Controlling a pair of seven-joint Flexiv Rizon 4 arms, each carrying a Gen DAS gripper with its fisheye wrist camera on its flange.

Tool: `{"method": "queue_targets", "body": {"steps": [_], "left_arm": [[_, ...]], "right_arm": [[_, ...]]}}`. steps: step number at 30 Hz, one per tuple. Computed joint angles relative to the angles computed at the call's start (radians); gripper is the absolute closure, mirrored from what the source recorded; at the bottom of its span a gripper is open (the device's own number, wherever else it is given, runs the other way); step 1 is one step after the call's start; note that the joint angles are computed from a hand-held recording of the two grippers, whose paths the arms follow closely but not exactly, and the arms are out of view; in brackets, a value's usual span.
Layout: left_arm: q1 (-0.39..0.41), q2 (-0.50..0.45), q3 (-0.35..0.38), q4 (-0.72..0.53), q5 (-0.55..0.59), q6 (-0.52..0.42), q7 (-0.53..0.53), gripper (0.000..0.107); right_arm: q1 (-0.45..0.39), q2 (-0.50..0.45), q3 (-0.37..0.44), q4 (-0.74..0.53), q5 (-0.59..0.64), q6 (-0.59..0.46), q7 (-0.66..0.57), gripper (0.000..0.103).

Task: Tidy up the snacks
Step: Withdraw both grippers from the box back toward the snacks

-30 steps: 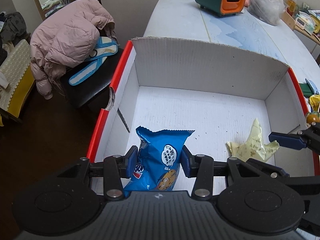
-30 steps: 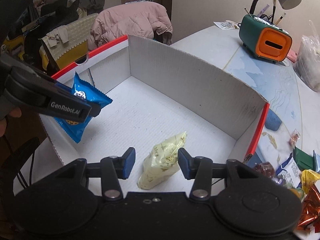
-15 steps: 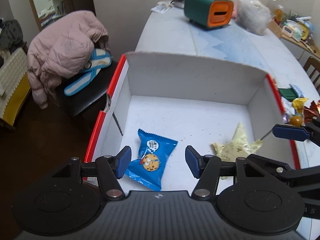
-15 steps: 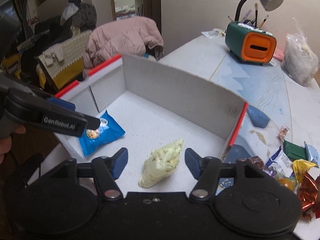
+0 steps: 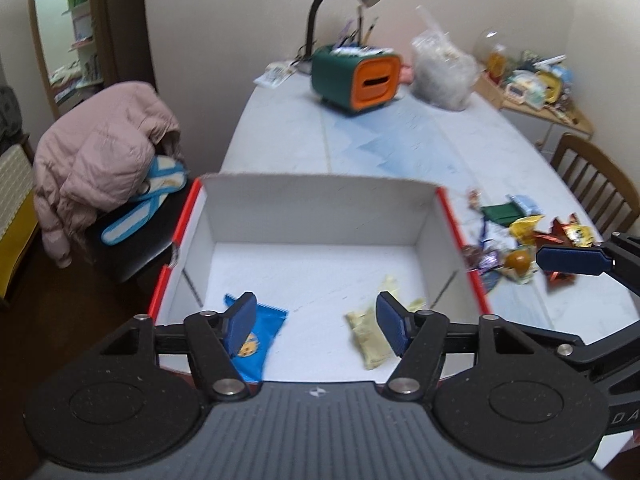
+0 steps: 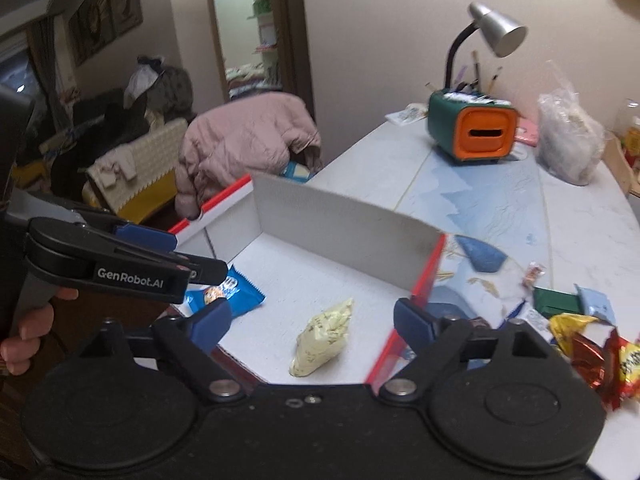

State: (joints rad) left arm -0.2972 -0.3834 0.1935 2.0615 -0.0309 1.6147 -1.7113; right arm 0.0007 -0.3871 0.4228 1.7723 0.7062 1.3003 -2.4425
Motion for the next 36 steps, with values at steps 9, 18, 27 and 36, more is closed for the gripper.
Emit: {"method": "queue_targets", "body": {"steps": [9, 18, 27, 36], "left_arm": [[0.035, 0.000, -0.116, 0.004, -0.040, 0.063, 0.059, 0.035], [-0.029, -0.061, -0.140, -0.061, -0.106, 0.077, 0.074, 0.029], [-0.177, -0.177, -0.031, -0.250, -0.114, -0.051, -0.025, 0.029], [-0.211, -0.302, -0.002, -0.459, -0.025, -0.204, -0.156, 0.029]], "right_arm": [[-0.052, 0.070, -0.013, 0.040, 0.125, 0.043, -0.065, 0.008], [-0.095, 0.094, -0.064, 0.051, 0.205, 0.032, -0.143, 0.000], [-0.139, 0.040, -0.134, 0.000, 0.167, -0.055, -0.193, 0.000], [-0.213, -0.090, -0.138, -0.135, 0.048, -0.179, -0.268, 0.003]]}}
